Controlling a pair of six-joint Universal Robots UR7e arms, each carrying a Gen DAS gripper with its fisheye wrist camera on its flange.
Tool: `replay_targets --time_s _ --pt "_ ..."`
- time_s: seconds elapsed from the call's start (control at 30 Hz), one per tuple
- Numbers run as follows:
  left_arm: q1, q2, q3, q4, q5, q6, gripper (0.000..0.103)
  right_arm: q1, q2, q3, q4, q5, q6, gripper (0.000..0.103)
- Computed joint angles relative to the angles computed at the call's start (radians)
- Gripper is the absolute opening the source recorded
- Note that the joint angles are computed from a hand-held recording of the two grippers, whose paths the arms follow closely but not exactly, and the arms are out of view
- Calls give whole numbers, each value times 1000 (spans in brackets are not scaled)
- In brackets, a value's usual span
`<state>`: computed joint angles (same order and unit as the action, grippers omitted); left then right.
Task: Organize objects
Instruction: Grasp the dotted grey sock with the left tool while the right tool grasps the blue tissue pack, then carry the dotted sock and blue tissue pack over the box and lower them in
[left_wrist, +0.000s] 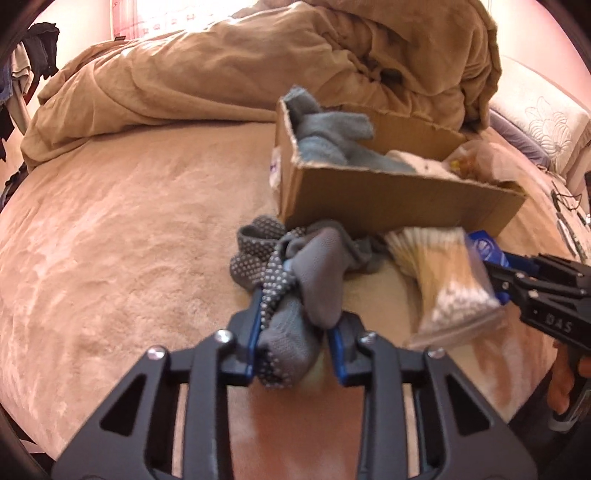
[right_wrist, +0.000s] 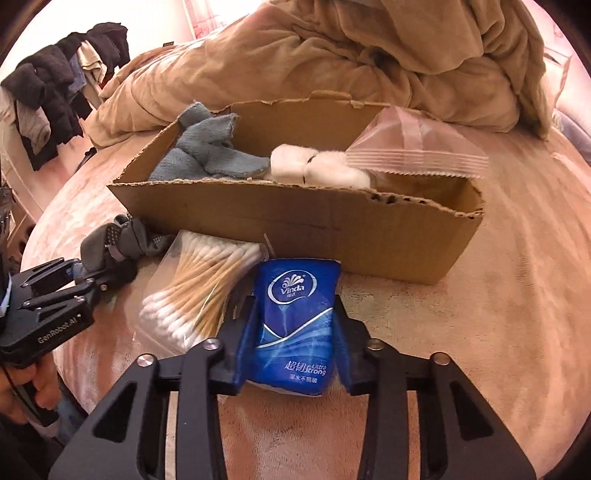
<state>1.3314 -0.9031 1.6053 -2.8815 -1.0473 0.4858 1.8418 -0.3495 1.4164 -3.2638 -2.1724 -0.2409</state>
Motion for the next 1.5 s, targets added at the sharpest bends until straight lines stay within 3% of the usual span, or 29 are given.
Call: replay_targets --time_s 0.2,0.77,1.1,1.5 --pt "-19 -65 74 -44 -18 -11 31 20 -12 32 -82 -59 -26 26" --pt "-108 -218 171 -22 -54 -81 31 105 -140 157 -214 -85 -41 26" --pt "-167 -229 139 -31 -29 -67 31 136 -185 150 -234 -63 -63 26" --pt "-187 -149 -13 59 -42 -92 31 118 -204 76 -191 -15 -74 27"
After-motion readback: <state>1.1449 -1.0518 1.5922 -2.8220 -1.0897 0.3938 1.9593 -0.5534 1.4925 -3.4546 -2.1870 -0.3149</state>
